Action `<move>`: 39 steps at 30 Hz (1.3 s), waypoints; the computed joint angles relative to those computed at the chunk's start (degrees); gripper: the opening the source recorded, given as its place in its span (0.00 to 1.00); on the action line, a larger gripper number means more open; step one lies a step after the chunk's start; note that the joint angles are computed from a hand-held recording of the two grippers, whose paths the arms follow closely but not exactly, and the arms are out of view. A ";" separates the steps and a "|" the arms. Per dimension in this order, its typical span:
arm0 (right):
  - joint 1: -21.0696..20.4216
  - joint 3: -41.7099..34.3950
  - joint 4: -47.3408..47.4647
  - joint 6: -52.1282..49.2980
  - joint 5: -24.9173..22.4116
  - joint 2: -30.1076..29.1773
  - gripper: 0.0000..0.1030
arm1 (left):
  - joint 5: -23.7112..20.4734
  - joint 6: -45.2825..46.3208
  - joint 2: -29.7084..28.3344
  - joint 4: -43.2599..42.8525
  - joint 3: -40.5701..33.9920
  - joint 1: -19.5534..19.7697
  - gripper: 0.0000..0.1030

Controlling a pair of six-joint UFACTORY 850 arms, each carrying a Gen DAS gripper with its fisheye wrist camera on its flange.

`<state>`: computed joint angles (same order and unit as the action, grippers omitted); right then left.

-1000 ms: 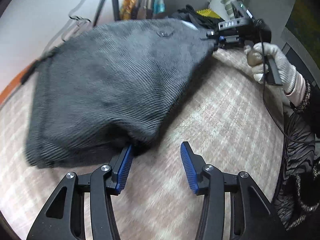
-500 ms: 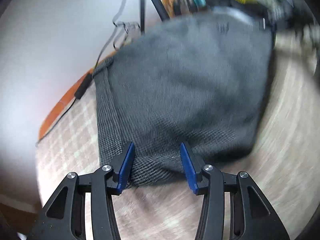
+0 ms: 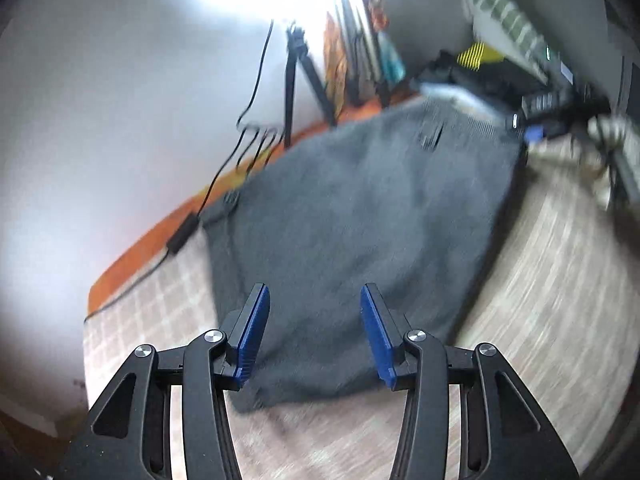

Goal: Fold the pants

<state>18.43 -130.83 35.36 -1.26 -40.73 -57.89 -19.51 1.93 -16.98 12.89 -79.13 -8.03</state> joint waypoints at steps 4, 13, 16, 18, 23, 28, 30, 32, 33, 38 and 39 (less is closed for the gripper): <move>-1.78 10.32 17.35 -7.06 0.53 4.69 0.64 | -1.53 -6.36 -5.02 5.96 -7.60 -1.99 0.45; 0.64 16.24 36.74 -20.29 6.75 5.49 0.64 | -11.00 -23.30 -27.84 8.98 -37.54 -2.42 0.45; 1.80 15.36 31.40 -16.81 11.70 5.16 0.38 | -14.55 -30.27 -33.28 12.09 -44.05 -2.29 0.45; 1.66 15.77 31.76 -16.70 12.10 5.10 0.31 | -17.28 -33.13 -36.78 14.03 -47.83 -2.18 0.46; 1.61 14.24 26.41 -16.53 12.40 5.12 0.23 | -17.11 -36.03 -38.72 16.11 -47.88 -2.02 0.50; 2.15 11.72 20.43 -13.56 12.75 4.67 0.23 | -13.03 -35.87 -33.09 14.36 -40.40 -1.47 0.50; 2.06 11.84 20.72 -13.93 12.77 4.87 0.23 | -9.71 -34.18 -28.11 12.68 -33.79 -1.24 0.50; 2.19 11.33 18.89 -13.02 12.85 4.76 0.23 | -7.41 -33.92 -23.21 14.22 -26.77 -1.70 0.50; 2.28 11.03 18.02 -12.28 12.89 4.66 0.23 | -6.58 -33.51 -20.81 14.73 -23.18 -1.98 0.50; 2.72 10.98 16.32 -11.49 13.72 5.26 0.23 | -5.93 -29.24 -16.43 11.81 -14.38 -2.57 0.50; 2.99 10.64 14.74 -10.74 14.07 5.37 0.23 | -6.26 -29.27 -16.83 11.57 -14.31 -2.74 0.51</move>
